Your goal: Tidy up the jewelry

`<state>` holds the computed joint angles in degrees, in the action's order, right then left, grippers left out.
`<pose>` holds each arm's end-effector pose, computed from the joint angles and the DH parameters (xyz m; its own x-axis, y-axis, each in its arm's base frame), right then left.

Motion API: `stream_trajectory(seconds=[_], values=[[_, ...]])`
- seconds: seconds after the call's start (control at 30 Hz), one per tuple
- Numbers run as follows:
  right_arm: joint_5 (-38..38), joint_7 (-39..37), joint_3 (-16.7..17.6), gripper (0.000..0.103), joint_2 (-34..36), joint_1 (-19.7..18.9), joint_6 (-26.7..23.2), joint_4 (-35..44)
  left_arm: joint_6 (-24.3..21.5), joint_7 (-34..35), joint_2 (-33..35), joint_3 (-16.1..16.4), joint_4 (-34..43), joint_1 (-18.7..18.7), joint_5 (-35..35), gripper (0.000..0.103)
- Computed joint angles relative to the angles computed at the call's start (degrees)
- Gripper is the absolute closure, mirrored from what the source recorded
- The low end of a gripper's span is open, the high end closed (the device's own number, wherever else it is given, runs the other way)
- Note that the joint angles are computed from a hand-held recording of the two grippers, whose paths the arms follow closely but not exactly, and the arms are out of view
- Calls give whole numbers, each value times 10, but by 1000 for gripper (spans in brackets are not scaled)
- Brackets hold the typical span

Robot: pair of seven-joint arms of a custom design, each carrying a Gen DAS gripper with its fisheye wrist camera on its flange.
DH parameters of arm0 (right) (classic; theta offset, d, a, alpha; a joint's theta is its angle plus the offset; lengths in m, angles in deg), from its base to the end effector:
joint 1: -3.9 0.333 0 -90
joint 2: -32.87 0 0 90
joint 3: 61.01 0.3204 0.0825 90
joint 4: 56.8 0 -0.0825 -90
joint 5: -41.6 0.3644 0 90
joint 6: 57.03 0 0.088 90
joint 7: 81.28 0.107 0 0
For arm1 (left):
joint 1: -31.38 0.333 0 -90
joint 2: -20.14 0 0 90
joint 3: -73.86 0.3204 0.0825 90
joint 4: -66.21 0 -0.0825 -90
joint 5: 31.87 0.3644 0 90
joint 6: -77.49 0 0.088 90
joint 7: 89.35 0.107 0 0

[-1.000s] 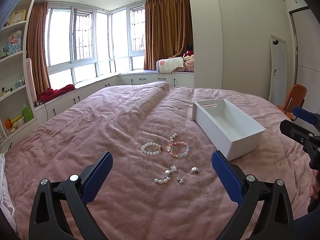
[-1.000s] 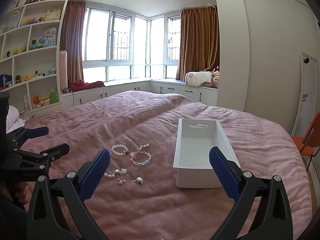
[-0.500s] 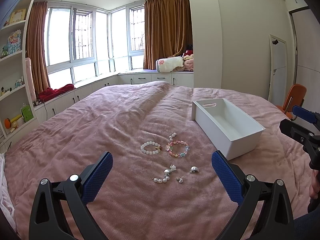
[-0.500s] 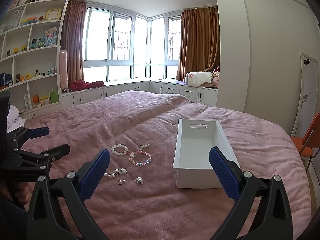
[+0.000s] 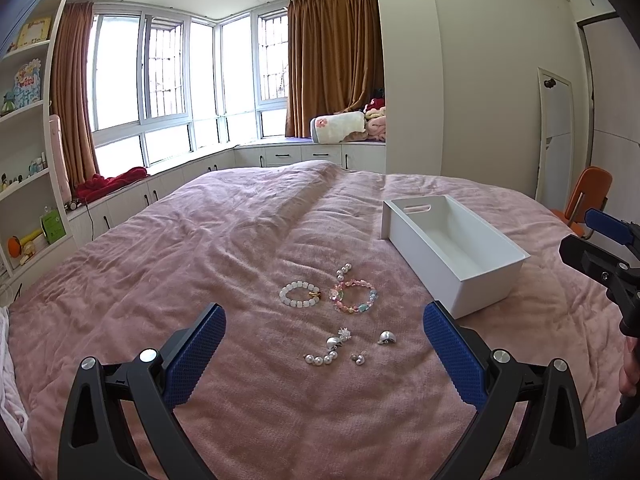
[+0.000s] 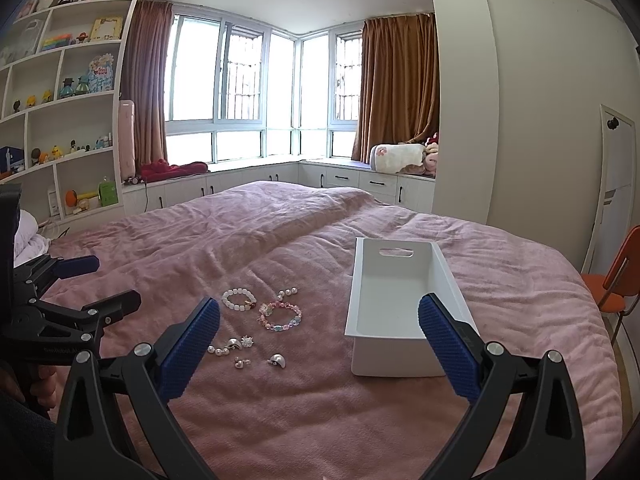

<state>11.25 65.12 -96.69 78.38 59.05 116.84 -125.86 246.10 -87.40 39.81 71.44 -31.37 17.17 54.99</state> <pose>0.6246 0.4638 0.4818 0.2676 -0.9632 0.0238 -0.3275 -0.1142 -0.9379 0.6126 -0.2473 0.4617 -0.1015 -0.9931 -0.0589 -0.4541 0.0989 -0.8855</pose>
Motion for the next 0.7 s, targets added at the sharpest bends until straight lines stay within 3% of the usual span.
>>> stream_trajectory(seconds=[0.37, 0.57, 0.7], values=[[3, 2, -9, 5, 0, 6, 2, -3, -2, -9, 4, 0, 3, -3, 7, 3], [9, -10, 4, 5, 3, -3, 0, 5, 1, -5, 4, -1, 2, -2, -1, 3], [23, -29, 31, 5, 14, -25, -10, 30, 4, 3, 13, 1, 7, -1, -22, 3]])
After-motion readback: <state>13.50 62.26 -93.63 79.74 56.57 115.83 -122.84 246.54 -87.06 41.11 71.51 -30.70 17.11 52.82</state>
